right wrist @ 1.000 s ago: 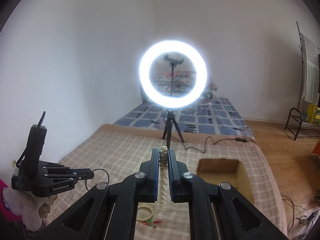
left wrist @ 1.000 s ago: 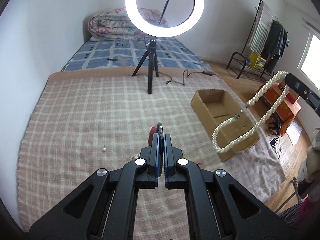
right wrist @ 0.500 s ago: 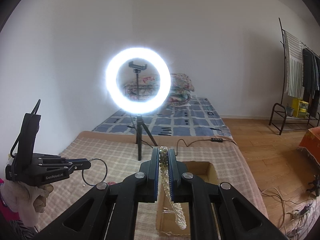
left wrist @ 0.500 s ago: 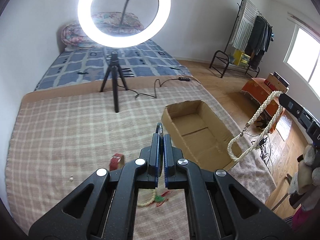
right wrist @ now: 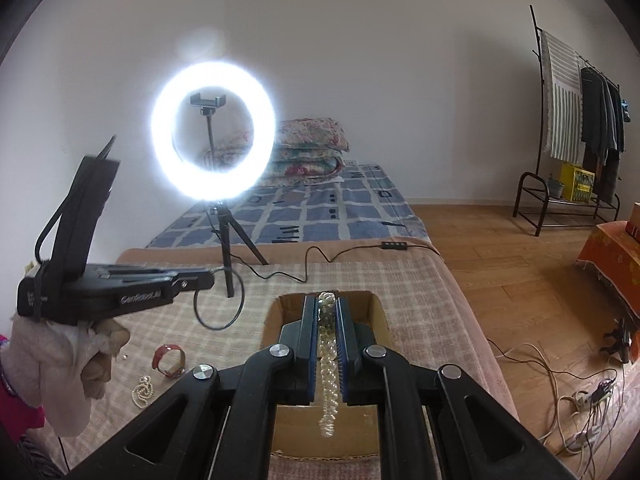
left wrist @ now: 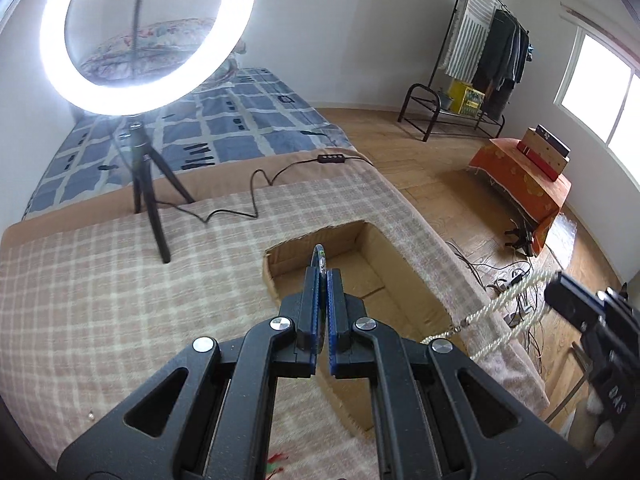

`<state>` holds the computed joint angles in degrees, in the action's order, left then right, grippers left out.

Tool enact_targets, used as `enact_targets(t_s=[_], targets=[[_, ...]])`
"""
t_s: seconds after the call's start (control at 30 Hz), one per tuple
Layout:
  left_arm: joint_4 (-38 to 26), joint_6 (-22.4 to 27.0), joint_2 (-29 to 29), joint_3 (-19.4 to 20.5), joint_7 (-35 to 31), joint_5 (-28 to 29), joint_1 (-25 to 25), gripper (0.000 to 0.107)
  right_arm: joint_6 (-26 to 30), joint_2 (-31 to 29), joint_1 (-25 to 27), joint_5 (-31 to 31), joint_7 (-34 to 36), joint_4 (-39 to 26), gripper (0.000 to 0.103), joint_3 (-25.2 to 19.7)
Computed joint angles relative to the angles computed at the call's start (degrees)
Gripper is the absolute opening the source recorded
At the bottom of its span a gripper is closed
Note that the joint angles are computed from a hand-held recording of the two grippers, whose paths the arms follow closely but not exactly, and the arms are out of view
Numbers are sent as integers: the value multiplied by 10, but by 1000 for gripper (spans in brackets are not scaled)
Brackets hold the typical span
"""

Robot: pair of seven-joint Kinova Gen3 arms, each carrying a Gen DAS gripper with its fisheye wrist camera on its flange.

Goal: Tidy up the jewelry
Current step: 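Carry the bangle and necklace into the cardboard box and open both tools, then move both open tools from the box back over the remaining jewelry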

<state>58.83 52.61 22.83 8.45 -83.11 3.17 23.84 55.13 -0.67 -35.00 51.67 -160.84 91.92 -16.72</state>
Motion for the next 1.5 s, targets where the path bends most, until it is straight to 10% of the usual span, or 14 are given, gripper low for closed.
enact_targets(t_s=[0.5,0.57,0.63,0.73,0.8,1.5], targets=[[-173,97,130,-20,32,-23,54,2,-47,8,37,-116,66,18,6,27],[-188,105,138,-24,34,-28,57,17,-52,9,38,-131,84,17,7,29],[-180,96,133,-24,33,-25,55,60,-45,14,36,-131,92,12,33,27],[-161,78,121,-32,38,-37,59,64,-29,22,25,-115,81,7,79,25],[-156,76,117,-31,34,-40,57,64,-16,25,15,-97,66,6,90,24],[-12,12,-13,-37,47,-79,16,70,17,31,-32,-60,38,-16,94,18]])
